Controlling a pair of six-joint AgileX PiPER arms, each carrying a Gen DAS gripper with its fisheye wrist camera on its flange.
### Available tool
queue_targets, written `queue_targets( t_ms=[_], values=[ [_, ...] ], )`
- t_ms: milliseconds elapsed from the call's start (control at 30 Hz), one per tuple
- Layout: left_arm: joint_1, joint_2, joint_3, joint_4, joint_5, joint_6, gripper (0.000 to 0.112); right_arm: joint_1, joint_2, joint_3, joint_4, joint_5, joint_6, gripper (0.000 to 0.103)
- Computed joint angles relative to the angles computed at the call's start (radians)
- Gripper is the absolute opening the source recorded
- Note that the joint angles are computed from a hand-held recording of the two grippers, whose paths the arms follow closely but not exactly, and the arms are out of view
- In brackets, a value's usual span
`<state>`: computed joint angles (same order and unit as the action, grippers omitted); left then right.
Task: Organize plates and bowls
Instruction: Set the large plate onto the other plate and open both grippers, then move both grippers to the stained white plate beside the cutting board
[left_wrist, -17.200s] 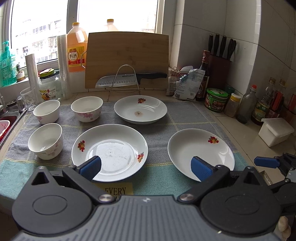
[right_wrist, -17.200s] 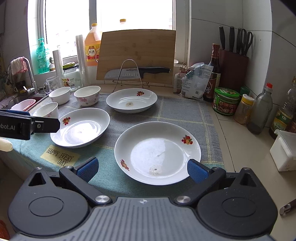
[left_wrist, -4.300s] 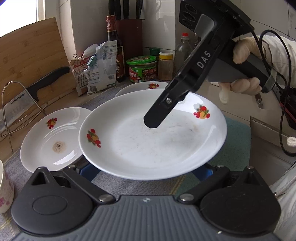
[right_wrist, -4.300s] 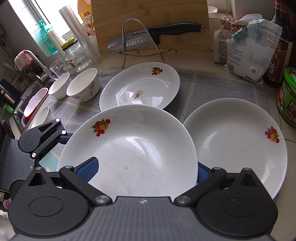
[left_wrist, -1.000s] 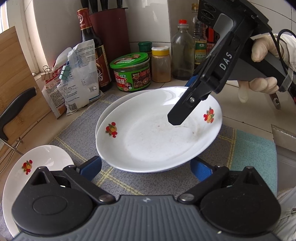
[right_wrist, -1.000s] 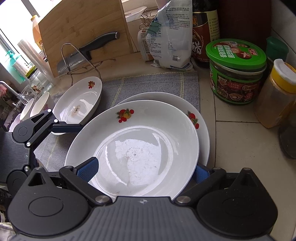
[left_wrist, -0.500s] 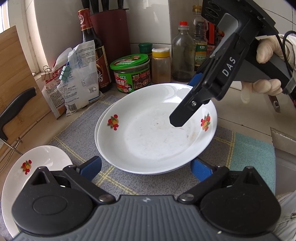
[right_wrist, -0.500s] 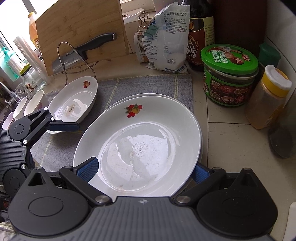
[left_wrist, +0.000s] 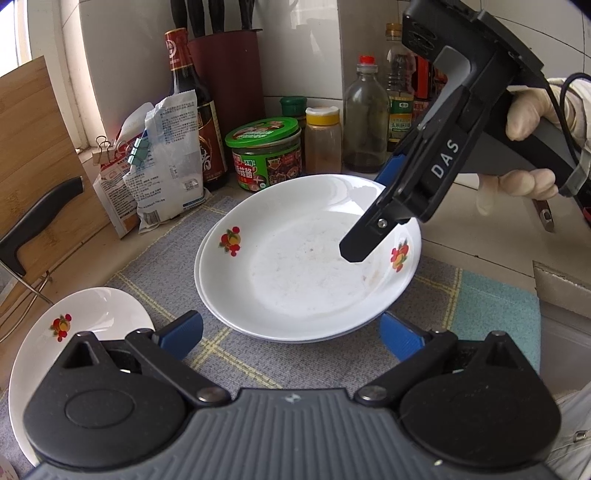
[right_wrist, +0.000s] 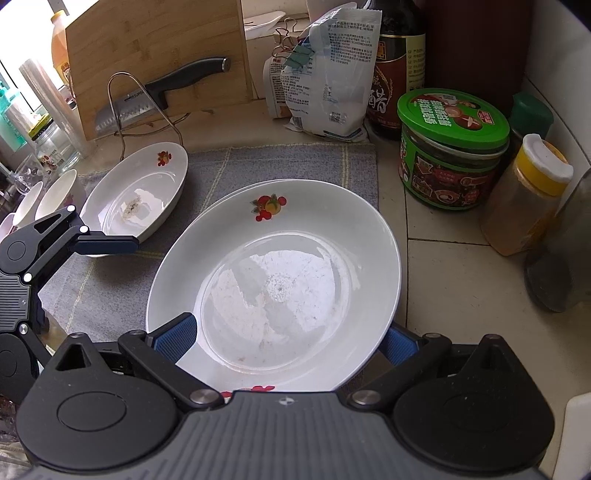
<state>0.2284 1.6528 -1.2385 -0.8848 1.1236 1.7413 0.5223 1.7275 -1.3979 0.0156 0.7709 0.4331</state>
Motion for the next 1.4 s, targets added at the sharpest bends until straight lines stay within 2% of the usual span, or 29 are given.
queue_targets(
  t_ms=[267,500,800,933,1167,1400],
  values=[
    [0.029,-0.013,0.011,-0.006,0.013,0.009,0.102,0.021,-0.009,0.007,-0.044,0.019,0.056,0.103],
    [0.070,-0.042,0.047,-0.027,0.014,0.021,0.102,0.091,-0.033,0.017,-0.177,0.034,0.137,0.103],
    [0.148,-0.129,0.150,-0.078,-0.056,0.008,0.102,0.225,-0.065,0.051,-0.424,-0.026,0.363,0.103],
    [0.177,-0.160,0.180,-0.079,-0.101,-0.057,0.102,0.280,-0.053,0.053,-0.508,-0.040,0.426,0.103],
    [0.175,-0.211,0.221,-0.046,-0.225,-0.228,0.102,0.283,-0.028,0.050,-0.474,-0.120,0.339,0.103],
    [0.143,-0.276,0.256,0.100,-0.340,-0.420,0.102,0.238,-0.013,0.040,-0.305,-0.209,0.107,0.103]
  ],
)
